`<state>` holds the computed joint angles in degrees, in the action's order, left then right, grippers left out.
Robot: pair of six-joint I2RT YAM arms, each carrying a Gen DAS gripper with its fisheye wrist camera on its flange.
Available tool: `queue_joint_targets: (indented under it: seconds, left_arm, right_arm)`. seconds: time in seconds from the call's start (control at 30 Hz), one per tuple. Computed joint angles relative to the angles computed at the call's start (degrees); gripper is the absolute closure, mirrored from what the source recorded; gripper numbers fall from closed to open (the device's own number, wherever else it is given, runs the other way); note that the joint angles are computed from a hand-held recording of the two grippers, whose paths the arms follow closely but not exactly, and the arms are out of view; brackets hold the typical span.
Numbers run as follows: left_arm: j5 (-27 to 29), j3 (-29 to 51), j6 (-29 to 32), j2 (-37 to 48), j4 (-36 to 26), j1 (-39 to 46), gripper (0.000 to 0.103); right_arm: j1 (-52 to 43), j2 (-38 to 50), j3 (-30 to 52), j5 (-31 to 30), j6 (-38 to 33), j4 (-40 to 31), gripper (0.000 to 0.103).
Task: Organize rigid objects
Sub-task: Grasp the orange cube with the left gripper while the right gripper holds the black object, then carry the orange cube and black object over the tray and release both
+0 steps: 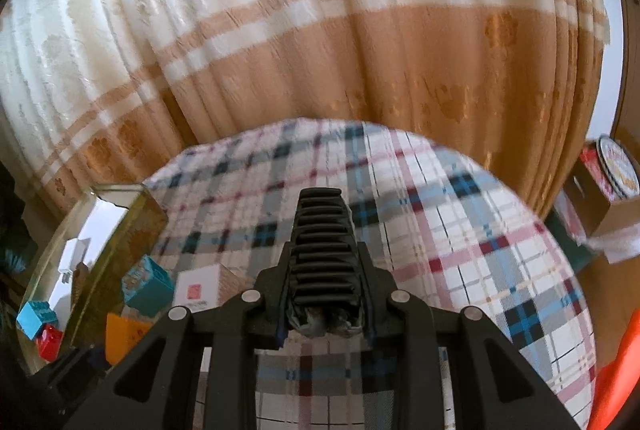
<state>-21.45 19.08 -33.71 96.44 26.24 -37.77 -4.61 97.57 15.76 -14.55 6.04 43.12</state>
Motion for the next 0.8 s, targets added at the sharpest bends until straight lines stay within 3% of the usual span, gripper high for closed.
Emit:
queue_joint_targets:
  seconds: [0.23,0.6,0.8]
  left_arm:
    - [-4.3,-6.4,1.4,-8.4,2.5,-2.2,0.064]
    - [1.1,-10.7,3.4,-12.9,4.7,0.7,0.064]
    - [0.6,-7.8,2.9,-10.2,0.6,-0.8,0.063]
  right_arm:
    - [4.1,-4.0,-6.6,3.5,-1.1,11.2,0.073]
    - [5.0,-4.1,-6.1,6.4,-0.1,8.6,0.073]
    - [5.7,-3.9,-6.0,7.1,0.0,8.1,0.073]
